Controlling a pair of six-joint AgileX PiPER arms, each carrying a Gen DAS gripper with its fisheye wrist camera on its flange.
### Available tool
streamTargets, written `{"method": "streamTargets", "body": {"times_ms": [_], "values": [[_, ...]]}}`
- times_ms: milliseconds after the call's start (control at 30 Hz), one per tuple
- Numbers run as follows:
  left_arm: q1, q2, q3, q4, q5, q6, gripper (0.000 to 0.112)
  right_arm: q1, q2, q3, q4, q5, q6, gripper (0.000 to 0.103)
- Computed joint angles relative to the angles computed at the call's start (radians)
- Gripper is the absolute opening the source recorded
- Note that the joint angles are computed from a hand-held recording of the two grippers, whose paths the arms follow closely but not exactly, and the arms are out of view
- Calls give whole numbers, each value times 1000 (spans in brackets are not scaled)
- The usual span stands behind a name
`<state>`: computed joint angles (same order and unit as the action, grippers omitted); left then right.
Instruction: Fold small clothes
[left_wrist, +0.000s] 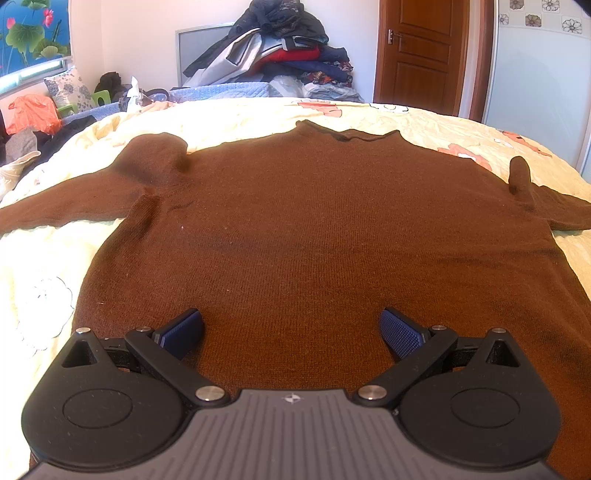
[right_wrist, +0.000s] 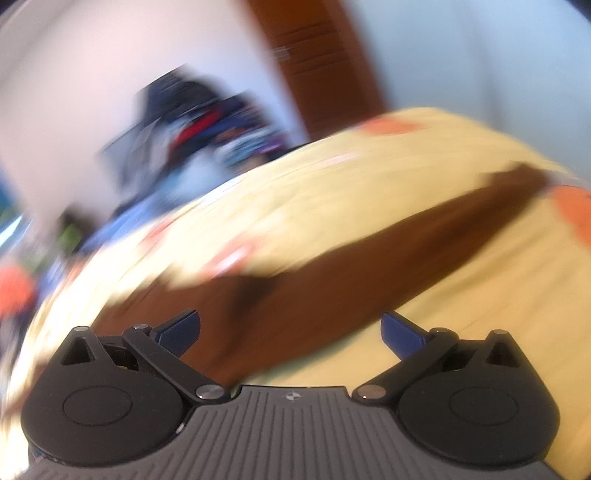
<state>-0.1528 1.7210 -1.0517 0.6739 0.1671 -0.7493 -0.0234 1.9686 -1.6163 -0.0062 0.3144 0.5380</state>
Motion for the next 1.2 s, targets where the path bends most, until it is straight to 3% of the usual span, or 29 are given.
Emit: {"method": "streamTargets", "body": {"times_ms": [100, 167, 233, 333, 533, 633, 700, 867, 933, 1033, 1100, 1200], "values": [[0, 0, 0, -2, 0, 1, 103, -162, 106, -187, 147, 121, -61, 103], [-1, -1, 2, 5, 0, -6, 103, -252, 224, -382, 172, 255, -12, 103], [0, -1, 2, 3, 0, -4, 103, -314, 309, -500, 208, 315, 32, 101], [-1, -1, 2, 7, 0, -8, 103, -376, 340, -481, 376, 227, -16, 99], [0, -1, 3, 4, -2, -5, 103, -408, 418, -565, 548, 208, -151, 98], [1, 0, 1, -1, -2, 1, 103, -407, 466, -648, 550, 235, -160, 96], [0, -3, 5, 4, -3, -5, 103, -411, 505, -725, 533, 265, -139, 89], [1, 1, 0, 1, -2, -1, 103, -406, 510, -711, 472, 252, -58, 28], [1, 1, 0, 0, -3, 0, 103, -404, 491, -663, 459, 219, -47, 19], [0, 0, 0, -1, -1, -1, 103, -375, 423, -561, 422, 137, -36, 16], [-2, -2, 3, 10, 0, -14, 103, -332, 355, -485, 511, 77, -178, 16], [-2, -2, 3, 4, -1, -7, 103, -208, 277, -439, 706, 65, -478, 16]]}}
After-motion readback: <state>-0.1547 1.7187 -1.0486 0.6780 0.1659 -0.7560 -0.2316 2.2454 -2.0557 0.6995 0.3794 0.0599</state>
